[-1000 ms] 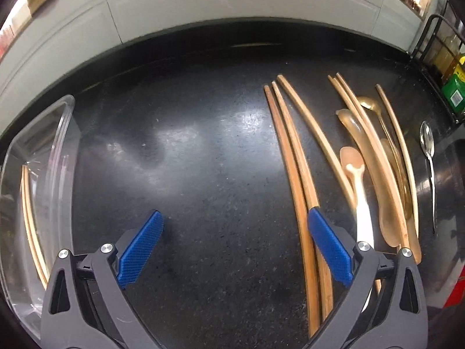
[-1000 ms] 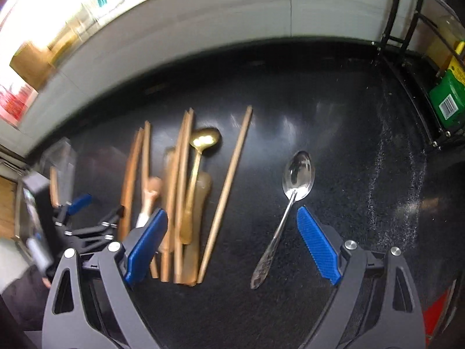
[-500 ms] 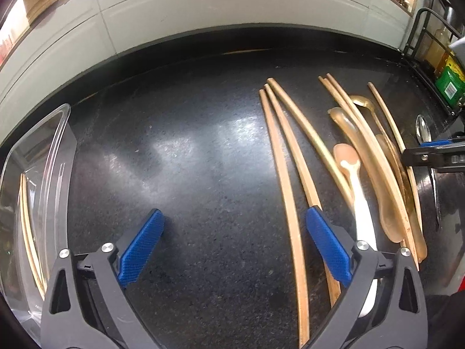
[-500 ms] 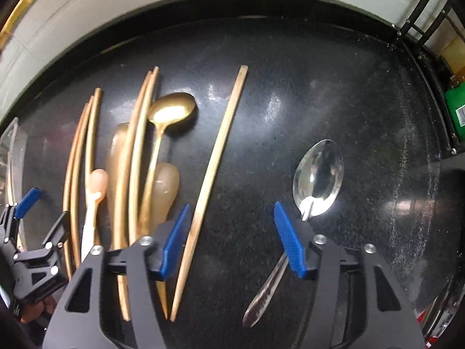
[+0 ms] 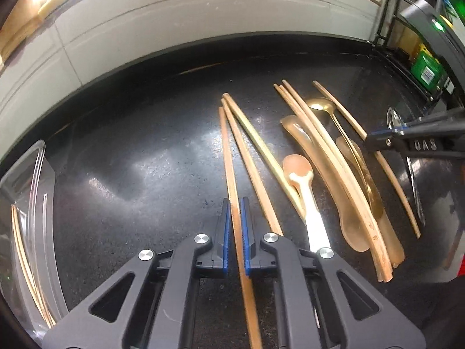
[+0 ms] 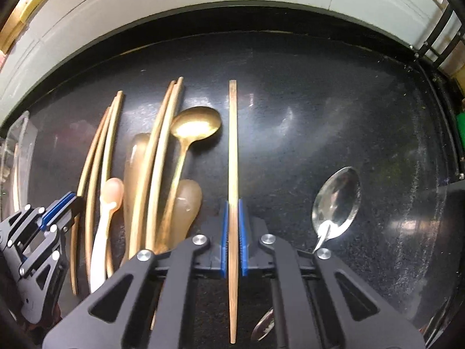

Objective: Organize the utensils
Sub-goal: 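Lift the chopstick with the left tool and carry it over the tray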

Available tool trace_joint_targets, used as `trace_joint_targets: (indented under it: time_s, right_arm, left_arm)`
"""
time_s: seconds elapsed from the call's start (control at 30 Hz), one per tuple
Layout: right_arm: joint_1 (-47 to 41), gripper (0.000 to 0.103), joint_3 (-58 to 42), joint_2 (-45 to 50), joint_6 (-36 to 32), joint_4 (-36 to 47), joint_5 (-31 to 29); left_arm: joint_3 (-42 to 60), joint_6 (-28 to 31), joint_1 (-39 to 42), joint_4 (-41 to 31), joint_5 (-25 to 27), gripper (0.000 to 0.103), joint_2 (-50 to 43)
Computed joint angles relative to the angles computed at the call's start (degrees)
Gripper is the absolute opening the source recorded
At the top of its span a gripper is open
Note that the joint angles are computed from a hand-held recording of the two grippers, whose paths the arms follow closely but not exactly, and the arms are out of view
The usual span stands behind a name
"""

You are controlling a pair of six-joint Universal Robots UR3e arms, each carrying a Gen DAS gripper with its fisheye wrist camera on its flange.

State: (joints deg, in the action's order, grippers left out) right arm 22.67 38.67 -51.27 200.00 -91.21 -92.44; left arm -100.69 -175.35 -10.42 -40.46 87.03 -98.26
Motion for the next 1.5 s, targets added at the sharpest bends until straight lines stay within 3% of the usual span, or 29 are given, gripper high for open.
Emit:
trace_joint_targets:
  time_s: [0.23, 0.53, 0.8, 0.93, 1.3, 1.5]
  right_arm:
    - [0.15, 0.008, 0.37, -4.06, -1.04, -0.42, 0.22]
    - [2.70, 0.008, 4.89, -16.65, -1.55, -3.60, -1.88]
    - [6.10, 0.007, 10.20, -26.62, -0.74, -4.37, -4.50]
    - [7.89, 0.008, 13.45, -30.38, 0.03, -4.86, -5.31]
    - [11.92, 0.008, 8.54, -29.06, 0.93, -1.46, -6.61]
    - [15.94, 0.008, -6.52, -19.10, 0.55, 3.73, -6.89]
  left_arm:
    - [6.05, -2.41, 0.30, -7.65, 1.24, 0.006, 2.02]
    - [14.35, -6.72, -1.94, -19.72, 4.18, 0.006, 10.64]
    - [23.82, -13.08, -6.50, -30.89, 9.43, 0.006, 14.76]
    - [22.68, -14.34, -6.79, -33.16, 9.82, 0.006, 18.72]
    - [20.03, -18.54, -8.10, -36.71, 13.36, 0.006, 24.85]
    - [17.23, -16.78, -1.06, -40.07, 11.83, 0.006, 31.66]
